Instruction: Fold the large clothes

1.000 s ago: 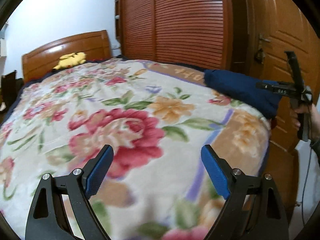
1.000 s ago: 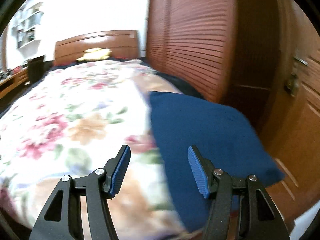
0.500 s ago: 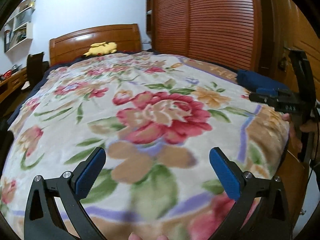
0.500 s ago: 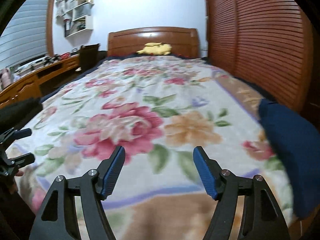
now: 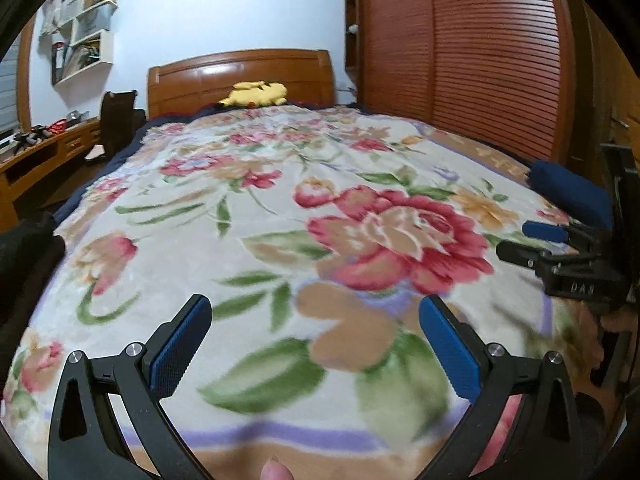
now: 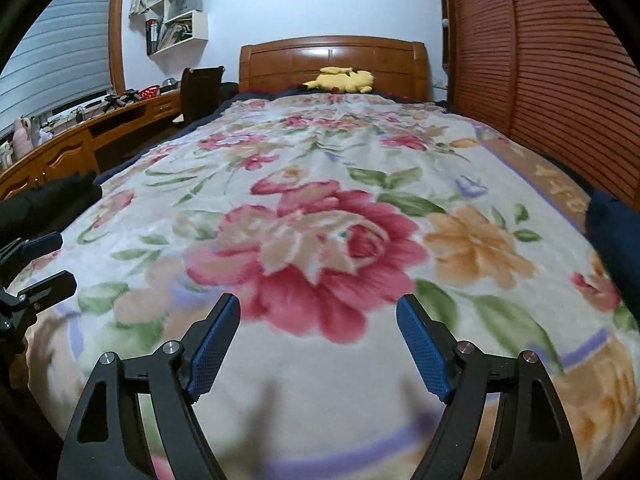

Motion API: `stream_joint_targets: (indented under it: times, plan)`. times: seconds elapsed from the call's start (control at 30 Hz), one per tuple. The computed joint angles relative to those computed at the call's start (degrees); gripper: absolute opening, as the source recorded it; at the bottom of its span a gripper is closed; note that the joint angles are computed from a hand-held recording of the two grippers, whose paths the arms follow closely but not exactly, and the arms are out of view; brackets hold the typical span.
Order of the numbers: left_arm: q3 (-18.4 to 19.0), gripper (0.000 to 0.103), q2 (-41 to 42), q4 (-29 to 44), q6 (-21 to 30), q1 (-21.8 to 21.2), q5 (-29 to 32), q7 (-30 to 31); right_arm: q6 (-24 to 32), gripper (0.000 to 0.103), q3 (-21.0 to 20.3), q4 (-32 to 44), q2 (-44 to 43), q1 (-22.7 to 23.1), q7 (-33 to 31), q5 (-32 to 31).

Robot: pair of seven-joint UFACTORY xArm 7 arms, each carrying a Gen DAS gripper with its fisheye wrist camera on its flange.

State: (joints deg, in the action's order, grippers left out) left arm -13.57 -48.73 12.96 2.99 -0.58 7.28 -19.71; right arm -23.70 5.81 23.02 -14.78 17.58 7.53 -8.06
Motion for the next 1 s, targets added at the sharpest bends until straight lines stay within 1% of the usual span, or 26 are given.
stream_joint_targets:
  times: [0.1, 0.13, 0.2, 0.3, 0.4, 0.47, 0.53, 0.67, 0.73, 0.83, 0.9, 1.0]
  plan:
    - [-1.5, 0.103, 0.0, 0.4, -0.9, 3.6, 0.5, -1.0, -2.3, 0.082, 3.6, 2.3, 3.2, -0.7, -1.5, 3.4]
    - [-1.3, 0.103, 0.0, 0.3, -1.7, 4.1, 0.5, -1.1, -3.6, 0.082, 5.5, 3.1, 4.8, -1.2, -3.1, 5.9]
    - [-0.6, 0.103, 0.2, -0.1, -3.6, 4.9, 0.2, -1.4, -5.4, 0.082, 7.1, 4.3, 6.4, -0.7, -5.0, 8.9]
    - [-1.9, 0.103, -0.7, -1.7, -6.8, 7.7, -0.9, -3.1, -10.1, 0.082, 8.9, 5.1, 8.9, 0.7, -8.8, 14.1]
    - [-2.6, 0.103, -0.6, -2.2, -8.0, 9.1, -1.3, -3.4, -15.9, 0.082, 9.8, 5.4, 12.0, 3.2, -13.6, 19.4]
    - [-3.9, 0.103, -0.7, -2.2, -8.1, 10.4, -1.2, -3.4, -20.1, 0.082, 9.6, 4.9, 13.5, 5.1, -16.4, 21.9]
    - [-5.0, 0.103, -0.9, -2.3, -8.0, 11.4, -1.2, -3.6, -23.9, 0.082, 8.8, 4.3, 15.4, 6.3, -16.8, 22.3]
    - [-5.0, 0.103, -1.7, -3.2, -8.9, 11.4, -1.2, -3.6, -27.8, 0.082, 6.9, 3.9, 17.8, 6.9, -13.5, 19.2]
    - [-5.4, 0.103, -2.0, -3.4, -9.1, 11.6, -1.7, -4.3, -28.4, 0.082, 6.2, 3.7, 18.3, 6.6, -11.9, 17.4]
    - [-6.1, 0.103, -2.5, -3.7, -9.0, 11.9, -1.7, -4.8, -27.5, 0.082, 5.6, 4.3, 18.8, 6.2, -10.2, 15.5]
    - [-7.4, 0.103, -3.4, -4.0, -8.9, 12.8, -1.7, -5.4, -27.1, 0.082, 5.7, 4.5, 18.7, 6.4, -10.1, 15.8]
    - [-7.2, 0.103, -3.7, -4.1, -8.8, 12.7, -1.6, -5.9, -27.3, 0.082, 5.8, 4.7, 18.8, 7.0, -10.6, 17.0]
